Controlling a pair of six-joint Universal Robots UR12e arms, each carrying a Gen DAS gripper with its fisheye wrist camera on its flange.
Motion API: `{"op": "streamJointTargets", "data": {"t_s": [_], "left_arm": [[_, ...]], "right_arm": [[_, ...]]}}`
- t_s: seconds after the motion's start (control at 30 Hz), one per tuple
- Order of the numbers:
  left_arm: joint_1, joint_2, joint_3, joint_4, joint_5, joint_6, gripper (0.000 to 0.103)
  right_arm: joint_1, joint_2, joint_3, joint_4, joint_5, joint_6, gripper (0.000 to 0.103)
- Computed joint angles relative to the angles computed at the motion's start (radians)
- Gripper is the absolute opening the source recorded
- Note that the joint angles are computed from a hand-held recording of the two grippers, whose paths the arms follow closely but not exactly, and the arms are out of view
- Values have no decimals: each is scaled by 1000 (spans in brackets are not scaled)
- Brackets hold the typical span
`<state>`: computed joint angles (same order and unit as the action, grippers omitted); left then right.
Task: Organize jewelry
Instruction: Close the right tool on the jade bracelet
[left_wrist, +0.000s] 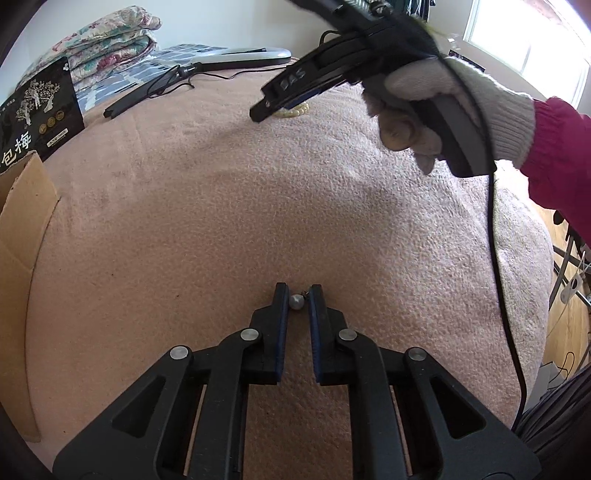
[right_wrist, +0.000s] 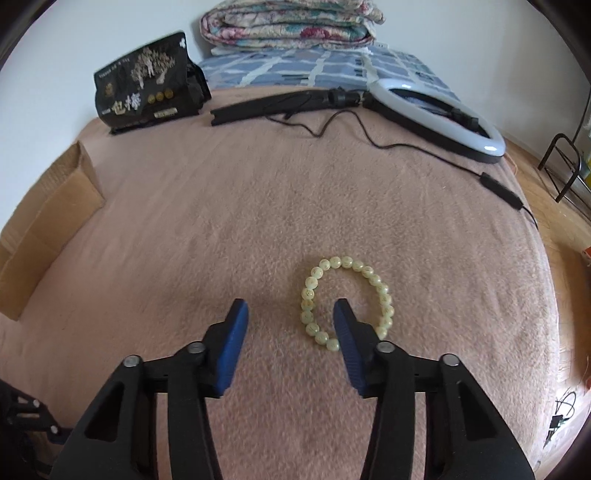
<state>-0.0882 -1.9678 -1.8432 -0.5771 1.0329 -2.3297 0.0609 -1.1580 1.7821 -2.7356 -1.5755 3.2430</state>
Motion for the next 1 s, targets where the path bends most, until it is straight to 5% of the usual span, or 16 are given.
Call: {"op": "streamJointTargets", "data": {"t_s": [0.1, 0.2, 0.6, 1.0], "left_arm": [[3, -1, 1, -6, -10, -2, 9], [3, -1, 0, -5, -13, -5, 9], [12, 8, -4, 2, -12, -41, 9], [68, 25, -13, 27, -47, -152, 9]], "right_arm": [[4, 11, -9, 20, -19, 0, 31], [-1, 8, -5, 16, -10, 19, 7], [-4, -28, 34, 9, 33, 24, 6], [10, -86, 102, -25, 109, 51, 6]]}}
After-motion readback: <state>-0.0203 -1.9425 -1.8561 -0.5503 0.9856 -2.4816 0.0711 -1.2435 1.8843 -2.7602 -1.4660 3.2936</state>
